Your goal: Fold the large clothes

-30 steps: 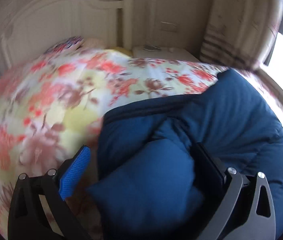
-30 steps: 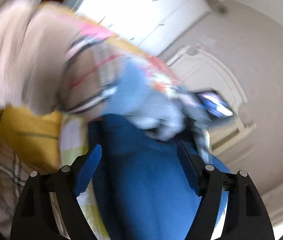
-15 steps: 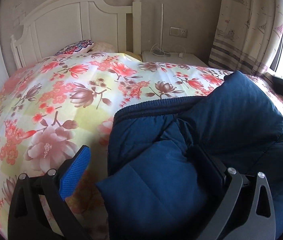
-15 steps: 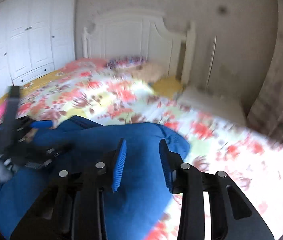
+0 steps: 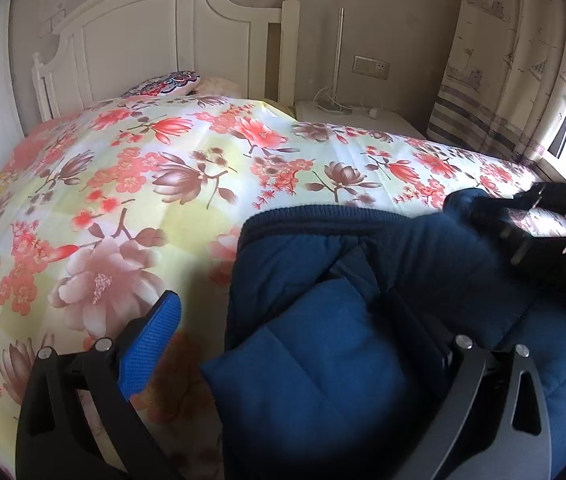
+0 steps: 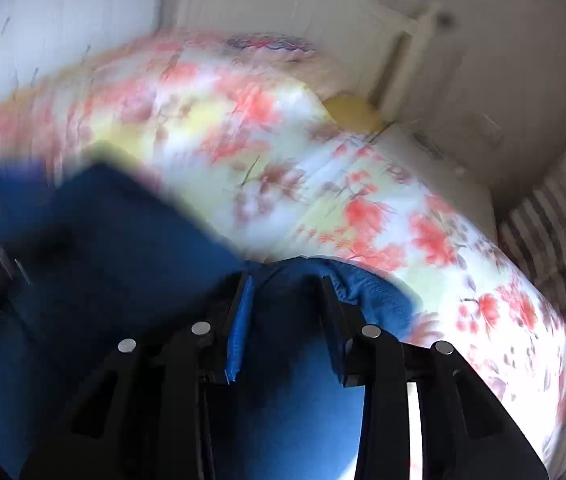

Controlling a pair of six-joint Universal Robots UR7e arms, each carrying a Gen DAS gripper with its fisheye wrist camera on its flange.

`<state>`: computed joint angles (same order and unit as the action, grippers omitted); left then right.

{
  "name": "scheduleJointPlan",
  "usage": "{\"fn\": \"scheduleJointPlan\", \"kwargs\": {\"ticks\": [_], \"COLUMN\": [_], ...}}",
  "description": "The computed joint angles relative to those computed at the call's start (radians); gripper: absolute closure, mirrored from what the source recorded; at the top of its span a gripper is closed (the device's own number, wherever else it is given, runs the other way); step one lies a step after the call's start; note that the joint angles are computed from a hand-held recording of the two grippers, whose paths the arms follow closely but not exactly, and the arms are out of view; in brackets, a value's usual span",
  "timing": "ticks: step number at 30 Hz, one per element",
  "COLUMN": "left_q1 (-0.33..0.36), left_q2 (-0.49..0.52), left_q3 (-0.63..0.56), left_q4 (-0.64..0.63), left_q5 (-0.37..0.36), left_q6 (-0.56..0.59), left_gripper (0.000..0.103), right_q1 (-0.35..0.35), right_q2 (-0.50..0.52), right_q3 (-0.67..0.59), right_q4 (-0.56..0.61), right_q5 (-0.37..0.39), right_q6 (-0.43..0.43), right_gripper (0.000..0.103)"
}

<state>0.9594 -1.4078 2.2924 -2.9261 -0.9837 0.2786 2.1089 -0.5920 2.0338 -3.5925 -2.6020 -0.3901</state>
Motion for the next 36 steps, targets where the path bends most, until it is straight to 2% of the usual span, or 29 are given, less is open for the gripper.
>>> {"fn": "scheduleJointPlan", "kwargs": {"ticks": [2,3,4,6,8,10,11,13,14,16,17,18,20,21,24,26,27,28,29,30,31,33,35,36], "left_q1": [0.007,0.013,0.016,0.017,0.018,0.019,0.015,0.002,-0.01,-0.068,-0.113,-0.144,-0.207,-0.257,-0.394,-0.481,-0.522,-0.521,-0.49,-0.457,-0.4,-0.318,-0.281,-0.276], "left_q2": [0.0,-0.001,-0.002,-0.003,-0.003,-0.004,-0.003,-0.01,-0.012,-0.031,-0.043,-0.059,-0.143,-0.221,-0.429,-0.517,-0.521,-0.494,-0.474,-0.492,-0.505,-0.491,-0.491,-0.499], "left_q3": [-0.01,-0.017,-0.018,-0.016,-0.017,-0.018,-0.018,-0.018,-0.02,0.005,0.034,0.055,0.103,0.144,0.253,0.33,0.386,0.421,0.437,0.426,0.398,0.362,0.342,0.344], "left_q4": [0.02,0.034,0.038,0.032,0.034,0.037,0.043,0.065,0.079,0.071,0.023,-0.007,-0.049,-0.06,0.041,0.126,0.11,0.073,0.068,0.102,0.132,0.127,0.158,0.167], "left_q5": [-0.011,-0.022,-0.026,-0.027,-0.029,-0.036,-0.028,-0.009,0.012,0.119,0.221,0.282,0.331,0.346,0.358,0.436,0.519,0.564,0.566,0.526,0.455,0.369,0.333,0.325], "left_q6": [-0.011,-0.016,-0.017,-0.015,-0.015,-0.016,-0.018,-0.027,-0.021,0.003,0.017,0.02,0.022,0.015,-0.016,-0.021,0.014,0.059,0.061,0.022,-0.017,-0.023,-0.05,-0.066], "left_gripper": [0.002,0.002,0.002,0.002,0.002,0.002,0.002,0.002,0.002,0.002,0.002,0.003,0.004,0.004,0.003,0.003,0.003,0.003,0.003,0.003,0.003,0.002,0.002,0.002], "right_q1": [0.007,0.021,0.033,0.054,0.067,0.019,0.016,0.021,0.031,0.04,0.041,0.036,0.03,0.028,0.03,0.034,0.036,0.038,0.038,0.044,0.053,0.083,0.126,0.172], "right_q2": [-0.017,-0.006,0.005,0.013,0.006,-0.007,-0.018,-0.03,-0.018,0.0,0.0,-0.002,-0.014,-0.015,0.003,0.009,0.01,0.01,0.005,-0.008,-0.022,-0.056,-0.078,-0.08], "right_q3": [-0.013,-0.031,-0.042,-0.041,-0.039,-0.016,-0.011,-0.014,-0.024,-0.026,-0.018,-0.009,0.008,0.013,0.007,0.006,0.007,0.009,0.014,0.022,0.029,0.058,0.099,0.132], "right_q4": [0.077,0.092,0.076,-0.053,-0.074,0.072,0.124,0.157,0.146,0.083,0.05,0.024,-0.001,-0.012,-0.046,-0.068,-0.077,-0.081,-0.082,-0.066,-0.031,0.009,-0.014,-0.054], "right_q5": [-0.017,-0.053,-0.075,-0.058,-0.071,-0.044,-0.041,-0.05,-0.074,-0.088,-0.086,-0.073,-0.049,-0.043,-0.047,-0.056,-0.061,-0.063,-0.06,-0.052,-0.049,-0.023,0.023,0.036], "right_q6": [0.044,0.023,0.001,-0.036,0.004,0.113,0.136,0.149,0.117,0.062,0.052,0.048,0.057,0.059,0.035,0.028,0.027,0.029,0.031,0.045,0.076,0.137,0.149,0.134], "right_gripper": [0.069,0.069,0.069,0.069,0.069,0.069,0.068,0.068,0.068,0.068,0.069,0.068,0.068,0.068,0.068,0.067,0.065,0.065,0.065,0.065,0.065,0.065,0.065,0.065]}}
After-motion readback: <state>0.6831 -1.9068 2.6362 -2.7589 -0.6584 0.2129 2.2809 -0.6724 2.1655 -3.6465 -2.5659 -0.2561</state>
